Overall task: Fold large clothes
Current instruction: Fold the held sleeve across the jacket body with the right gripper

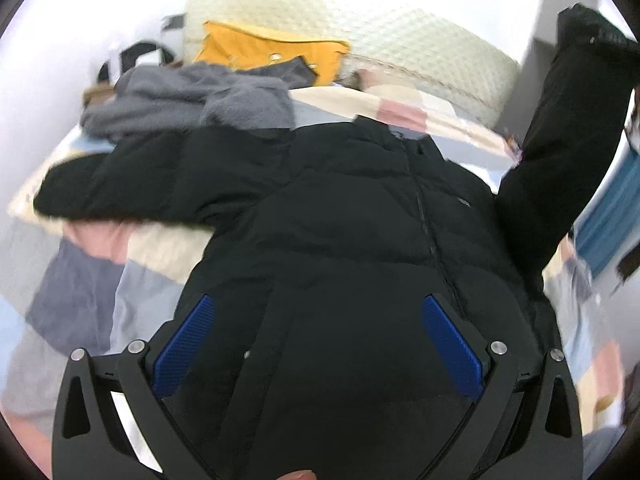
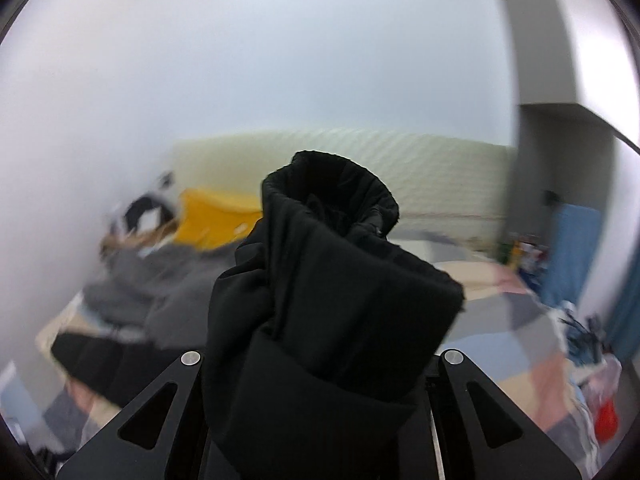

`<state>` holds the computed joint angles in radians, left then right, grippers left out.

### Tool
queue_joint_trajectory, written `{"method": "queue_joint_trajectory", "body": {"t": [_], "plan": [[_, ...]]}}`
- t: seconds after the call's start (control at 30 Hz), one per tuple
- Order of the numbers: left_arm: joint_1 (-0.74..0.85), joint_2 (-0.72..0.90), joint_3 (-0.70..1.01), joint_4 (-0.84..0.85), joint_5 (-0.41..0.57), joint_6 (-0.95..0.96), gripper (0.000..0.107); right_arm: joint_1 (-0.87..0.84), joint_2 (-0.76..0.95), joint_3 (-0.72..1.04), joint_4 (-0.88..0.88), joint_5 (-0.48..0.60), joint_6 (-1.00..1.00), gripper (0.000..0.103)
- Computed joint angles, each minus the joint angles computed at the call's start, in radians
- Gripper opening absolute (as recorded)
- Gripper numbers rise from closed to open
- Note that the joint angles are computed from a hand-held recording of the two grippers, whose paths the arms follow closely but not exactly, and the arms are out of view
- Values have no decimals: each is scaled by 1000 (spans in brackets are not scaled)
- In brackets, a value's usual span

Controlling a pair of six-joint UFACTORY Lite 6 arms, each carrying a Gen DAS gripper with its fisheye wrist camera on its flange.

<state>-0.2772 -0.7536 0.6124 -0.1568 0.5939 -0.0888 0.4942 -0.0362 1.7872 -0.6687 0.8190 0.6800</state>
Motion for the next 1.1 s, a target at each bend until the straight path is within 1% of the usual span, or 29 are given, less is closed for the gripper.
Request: {"method": "queue_joint_trajectory", "body": {"t": [0.1, 0.2, 0.27, 0.37, 0.4, 0.53, 0.57, 0.63, 0.73, 0.77, 0.83, 0.9, 0.93, 0.97, 1.0, 1.03, 1.07, 1.1], "plan": [[99, -19, -6, -52, 17, 86, 103, 114, 156, 13, -63, -39, 100, 13], [174, -36, -13, -109, 32, 169, 103, 173, 318, 41, -79, -100, 161, 13], [217, -37, -16, -159, 42, 231, 103, 208, 445, 120, -79, -112, 183, 13], [277, -32, -22, -211, 51, 301, 103, 254, 600, 149, -122, -155, 256, 14], [285, -36, -25, -218, 55, 309, 103, 261, 615, 131, -141, -169, 286, 14], [327, -18, -30, -273, 53, 383, 103, 290, 715, 30, -284, -258, 531, 14], [332, -12, -35, -285, 45, 405, 103, 300, 757, 42, -295, -260, 548, 14], [336, 8, -37, -297, 36, 420, 103, 307, 786, 1, -357, -273, 600, 14], [360, 36, -39, -347, 38, 474, 103, 298, 797, -59, -420, -321, 701, 14], [355, 43, -40, -340, 28, 469, 103, 293, 783, -88, -444, -334, 737, 14], [340, 60, -39, -311, 6, 439, 103, 281, 782, -92, -448, -352, 752, 14], [339, 87, -37, -303, -7, 432, 103, 279, 769, -104, -459, -364, 772, 17], [337, 94, -38, -302, -14, 430, 103, 279, 751, -120, -463, -370, 778, 23], [333, 103, -36, -297, -21, 424, 103, 277, 734, -133, -466, -386, 781, 34], [332, 106, -36, -291, -24, 419, 103, 279, 709, -149, -460, -393, 775, 42], [324, 104, -37, -275, -29, 404, 103, 279, 681, -175, -476, -421, 794, 61], [321, 97, -39, -268, -30, 398, 103, 281, 652, -202, -494, -447, 817, 76], [320, 92, -41, -267, -31, 398, 103, 288, 623, -224, -521, -452, 842, 77]]}}
